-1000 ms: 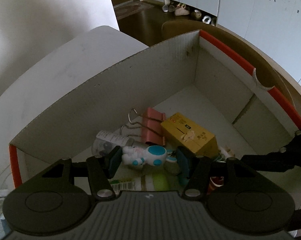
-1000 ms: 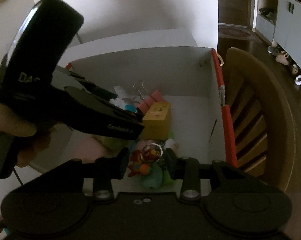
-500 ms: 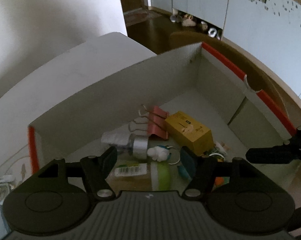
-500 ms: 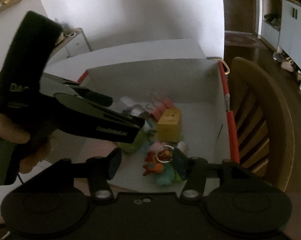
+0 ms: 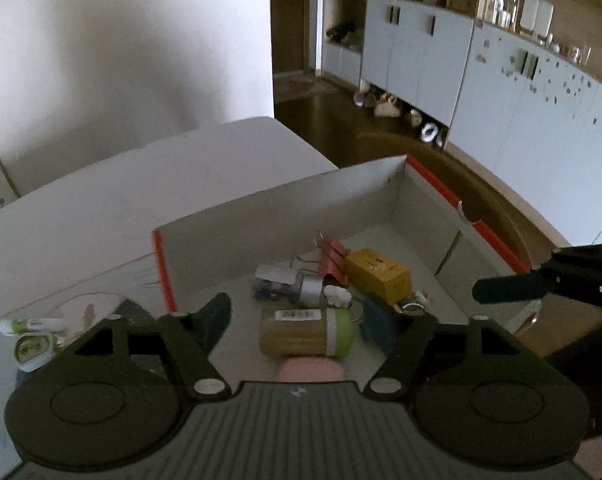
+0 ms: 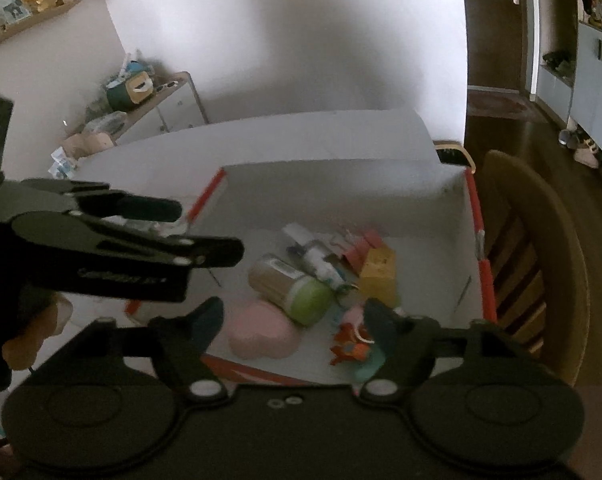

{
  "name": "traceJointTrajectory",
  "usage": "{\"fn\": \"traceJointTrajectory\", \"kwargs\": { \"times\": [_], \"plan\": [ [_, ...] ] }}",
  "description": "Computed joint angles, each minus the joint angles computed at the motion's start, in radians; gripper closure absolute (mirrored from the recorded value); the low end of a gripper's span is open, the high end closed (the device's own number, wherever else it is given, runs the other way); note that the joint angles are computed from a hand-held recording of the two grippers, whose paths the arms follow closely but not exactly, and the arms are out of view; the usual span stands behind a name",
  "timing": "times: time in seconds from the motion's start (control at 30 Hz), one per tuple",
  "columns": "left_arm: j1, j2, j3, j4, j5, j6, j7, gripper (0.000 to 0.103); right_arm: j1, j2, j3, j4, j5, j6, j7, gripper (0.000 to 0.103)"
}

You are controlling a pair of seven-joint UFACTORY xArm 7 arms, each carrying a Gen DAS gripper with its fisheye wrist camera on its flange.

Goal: Organize rigid objects
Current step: 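Open both tools to drop the keychains into the box, then withdraw both tools from the box back toward the remaining objects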

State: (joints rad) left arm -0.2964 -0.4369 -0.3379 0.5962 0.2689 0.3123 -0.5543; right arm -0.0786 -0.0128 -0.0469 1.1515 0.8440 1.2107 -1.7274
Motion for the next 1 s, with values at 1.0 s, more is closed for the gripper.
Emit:
{"fn": "traceJointTrajectory", "kwargs": {
  "times": [1.0],
  "plan": [
    [0.021,-0.483,0.483,-0.353,-0.334,0.05,0.62,0.005,0.309,-0.441,0.026,-0.472,0.089,-0.205,0.169,0.002]
  ]
}}
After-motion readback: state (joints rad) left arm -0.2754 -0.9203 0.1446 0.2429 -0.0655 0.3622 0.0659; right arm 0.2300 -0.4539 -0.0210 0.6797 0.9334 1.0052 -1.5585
